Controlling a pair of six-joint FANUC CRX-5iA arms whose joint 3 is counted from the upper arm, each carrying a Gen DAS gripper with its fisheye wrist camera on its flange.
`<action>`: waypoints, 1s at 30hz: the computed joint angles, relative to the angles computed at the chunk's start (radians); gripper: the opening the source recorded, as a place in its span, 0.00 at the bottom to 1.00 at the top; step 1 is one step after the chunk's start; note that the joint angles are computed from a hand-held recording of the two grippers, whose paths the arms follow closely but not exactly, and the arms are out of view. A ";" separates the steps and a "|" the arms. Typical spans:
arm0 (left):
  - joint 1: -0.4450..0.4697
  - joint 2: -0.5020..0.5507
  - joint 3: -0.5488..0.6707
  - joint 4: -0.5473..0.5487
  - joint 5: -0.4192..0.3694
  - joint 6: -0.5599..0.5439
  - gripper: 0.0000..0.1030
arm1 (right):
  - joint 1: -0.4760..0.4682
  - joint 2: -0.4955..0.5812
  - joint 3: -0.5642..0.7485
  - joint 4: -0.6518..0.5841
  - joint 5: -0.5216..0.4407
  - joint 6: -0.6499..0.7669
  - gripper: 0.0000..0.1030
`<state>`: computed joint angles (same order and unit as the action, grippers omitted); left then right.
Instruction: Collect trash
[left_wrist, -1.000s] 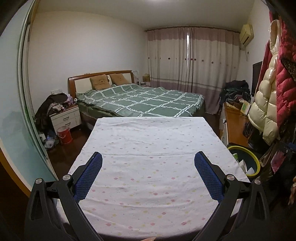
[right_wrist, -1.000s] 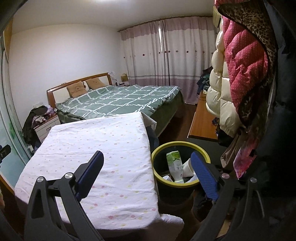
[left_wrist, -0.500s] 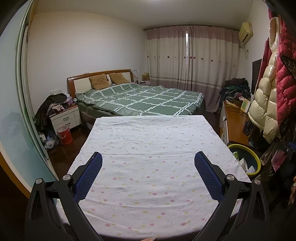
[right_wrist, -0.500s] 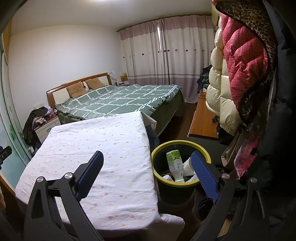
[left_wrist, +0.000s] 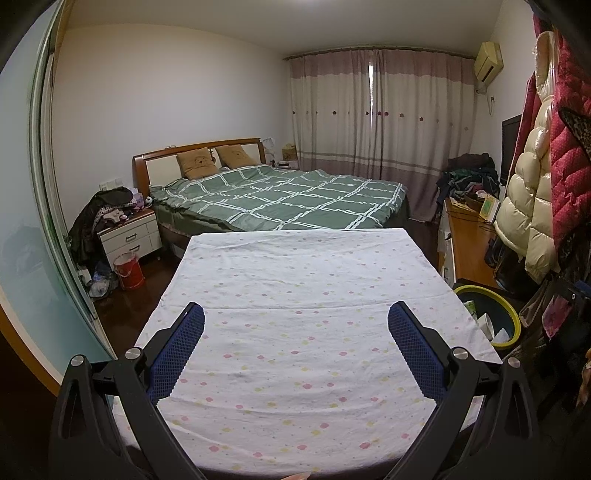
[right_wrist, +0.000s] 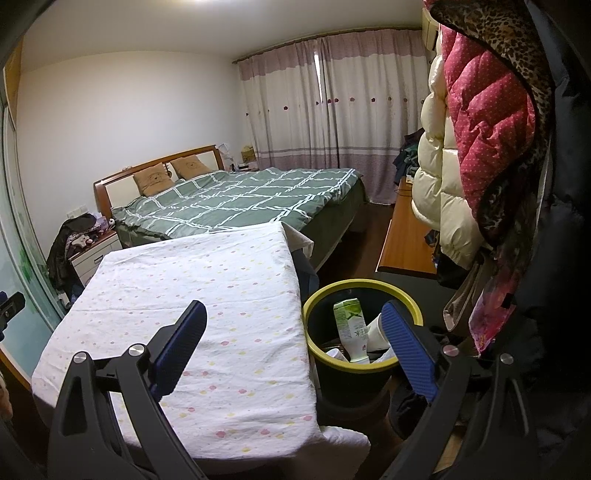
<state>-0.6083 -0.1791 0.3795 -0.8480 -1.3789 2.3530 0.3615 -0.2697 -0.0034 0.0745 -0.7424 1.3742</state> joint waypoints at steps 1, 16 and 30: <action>-0.002 0.001 0.000 -0.002 -0.001 0.002 0.95 | 0.001 -0.001 -0.001 0.002 0.001 -0.002 0.88; 0.007 0.004 0.001 0.009 0.003 -0.008 0.95 | -0.001 0.001 0.001 -0.002 0.000 0.002 0.88; 0.012 0.002 -0.003 0.016 0.010 -0.008 0.95 | 0.004 0.002 0.000 0.005 -0.001 -0.008 0.88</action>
<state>-0.5963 -0.1766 0.3761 -0.8317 -1.3688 2.3454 0.3654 -0.2677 -0.0038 0.0793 -0.7436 1.3662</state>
